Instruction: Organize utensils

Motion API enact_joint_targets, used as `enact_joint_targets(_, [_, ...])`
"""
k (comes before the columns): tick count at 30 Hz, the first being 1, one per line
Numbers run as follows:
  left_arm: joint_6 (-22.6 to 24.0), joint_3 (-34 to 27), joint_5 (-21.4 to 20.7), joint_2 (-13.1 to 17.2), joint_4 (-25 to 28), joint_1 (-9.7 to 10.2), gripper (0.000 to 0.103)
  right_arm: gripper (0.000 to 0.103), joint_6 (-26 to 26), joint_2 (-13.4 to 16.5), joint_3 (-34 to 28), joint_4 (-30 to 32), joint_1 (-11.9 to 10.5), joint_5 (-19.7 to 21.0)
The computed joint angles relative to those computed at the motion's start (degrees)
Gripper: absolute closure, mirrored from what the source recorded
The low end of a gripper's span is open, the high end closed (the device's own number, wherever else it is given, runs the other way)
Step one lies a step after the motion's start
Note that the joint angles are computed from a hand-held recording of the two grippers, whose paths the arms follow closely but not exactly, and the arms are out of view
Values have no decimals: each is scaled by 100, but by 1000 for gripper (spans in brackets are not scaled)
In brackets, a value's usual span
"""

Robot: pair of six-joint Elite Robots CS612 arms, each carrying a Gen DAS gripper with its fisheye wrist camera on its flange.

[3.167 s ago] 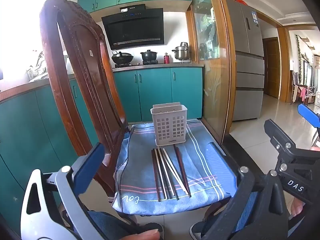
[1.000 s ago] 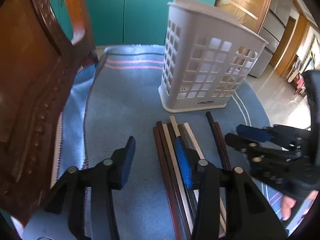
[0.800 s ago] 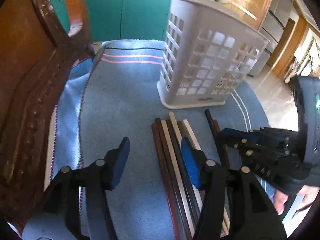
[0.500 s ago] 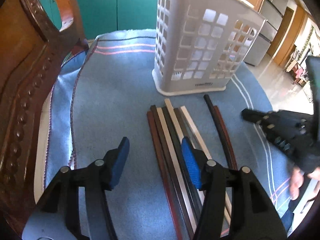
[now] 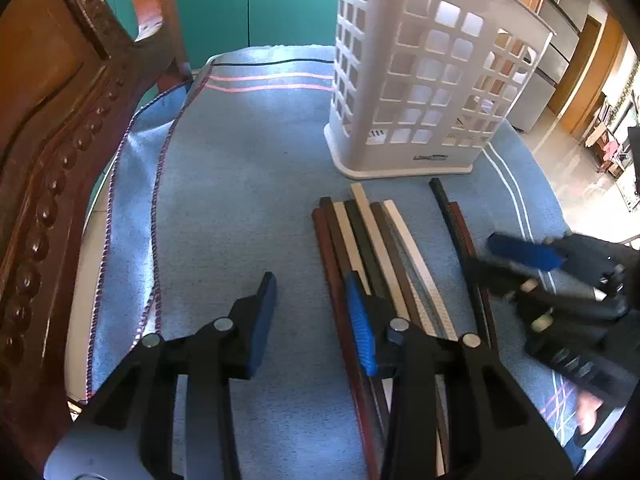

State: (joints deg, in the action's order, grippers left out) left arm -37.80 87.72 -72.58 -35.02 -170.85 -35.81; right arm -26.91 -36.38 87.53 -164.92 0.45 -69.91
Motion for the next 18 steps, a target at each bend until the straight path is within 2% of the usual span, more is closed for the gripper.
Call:
enact_joint_targets(2, [80,-27,-52,24,-55,-7,59,69,-78,29,30,-173,68,-213])
enact_joint_targets(3, [124,-51,-47,38,-51,-27,59,79,-92,36,54,-261,85,-279])
enact_joint_targets(4, [168,-67,4,46,-53,-52,59,84,-91,22,64,-223,81,-222])
enact_joint_targets(8, [211,-94,74,68,-8,-121,59,90,84,-37,87,20,-45,63])
enact_joint_targets(14, [327,-78,132,83,-289,-153,57,90,489,-125,264,-302,-354,552])
enact_joint_targets(18, [298,-67,154,79,-361,-173,53,90,842,-114,237,-394,-458,529])
